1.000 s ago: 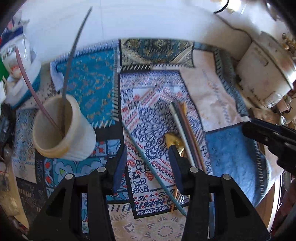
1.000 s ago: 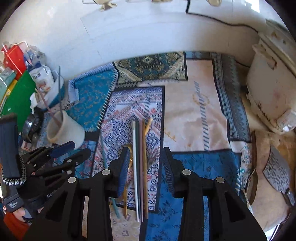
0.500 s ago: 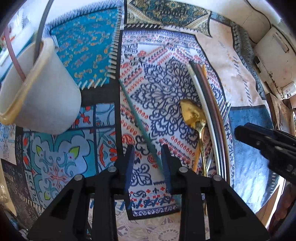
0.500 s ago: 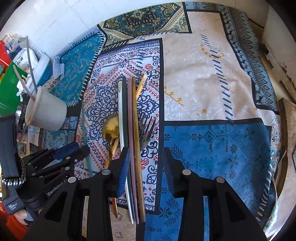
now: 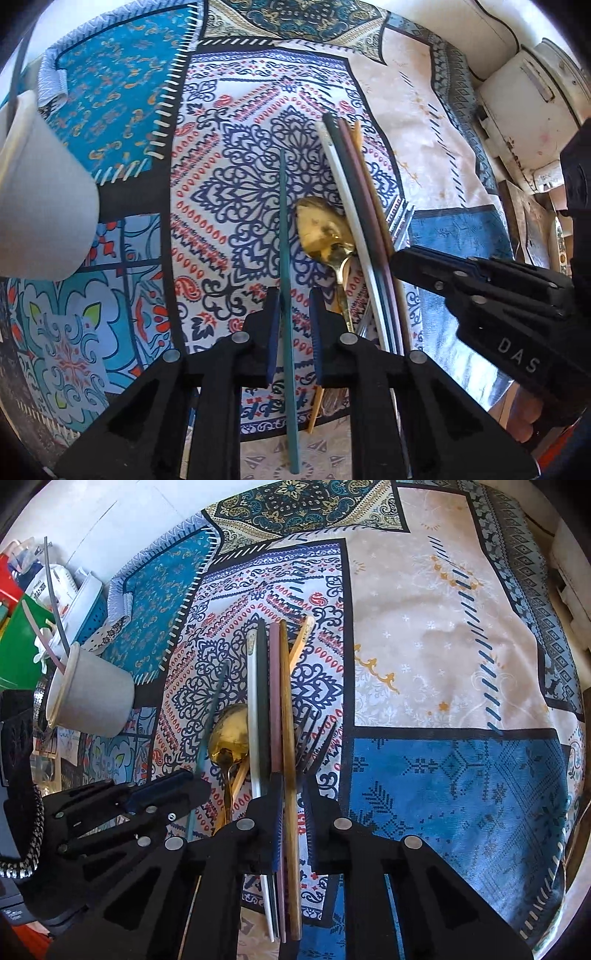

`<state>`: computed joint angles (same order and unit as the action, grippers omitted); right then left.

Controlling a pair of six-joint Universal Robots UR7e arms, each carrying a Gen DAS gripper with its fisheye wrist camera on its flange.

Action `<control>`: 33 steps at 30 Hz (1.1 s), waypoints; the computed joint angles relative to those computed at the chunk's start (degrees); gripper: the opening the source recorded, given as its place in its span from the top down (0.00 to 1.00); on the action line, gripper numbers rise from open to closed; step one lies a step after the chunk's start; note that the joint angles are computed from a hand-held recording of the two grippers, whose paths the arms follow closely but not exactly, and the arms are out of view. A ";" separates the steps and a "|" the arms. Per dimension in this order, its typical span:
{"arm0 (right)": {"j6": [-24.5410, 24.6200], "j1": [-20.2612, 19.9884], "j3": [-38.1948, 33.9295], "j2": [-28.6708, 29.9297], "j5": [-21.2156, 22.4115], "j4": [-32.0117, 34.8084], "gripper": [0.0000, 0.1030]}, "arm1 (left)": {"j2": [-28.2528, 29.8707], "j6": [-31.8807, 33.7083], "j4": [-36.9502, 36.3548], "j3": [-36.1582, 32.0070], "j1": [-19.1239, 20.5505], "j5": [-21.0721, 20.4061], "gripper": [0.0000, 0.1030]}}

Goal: Organize utensils
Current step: 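Grasp the green chopstick with the left gripper while the right gripper grasps a wooden chopstick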

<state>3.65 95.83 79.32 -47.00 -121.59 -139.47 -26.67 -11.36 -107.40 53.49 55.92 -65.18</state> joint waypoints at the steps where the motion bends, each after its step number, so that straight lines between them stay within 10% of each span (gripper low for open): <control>1: -0.27 0.00 -0.12 0.11 0.02 -0.10 0.90 | 0.44 0.24 0.58 -0.75 -0.13 0.14 0.86; 33: -0.39 -0.49 0.65 -0.33 1.54 -4.23 0.98 | 3.39 3.14 1.65 -5.78 0.24 -0.37 0.97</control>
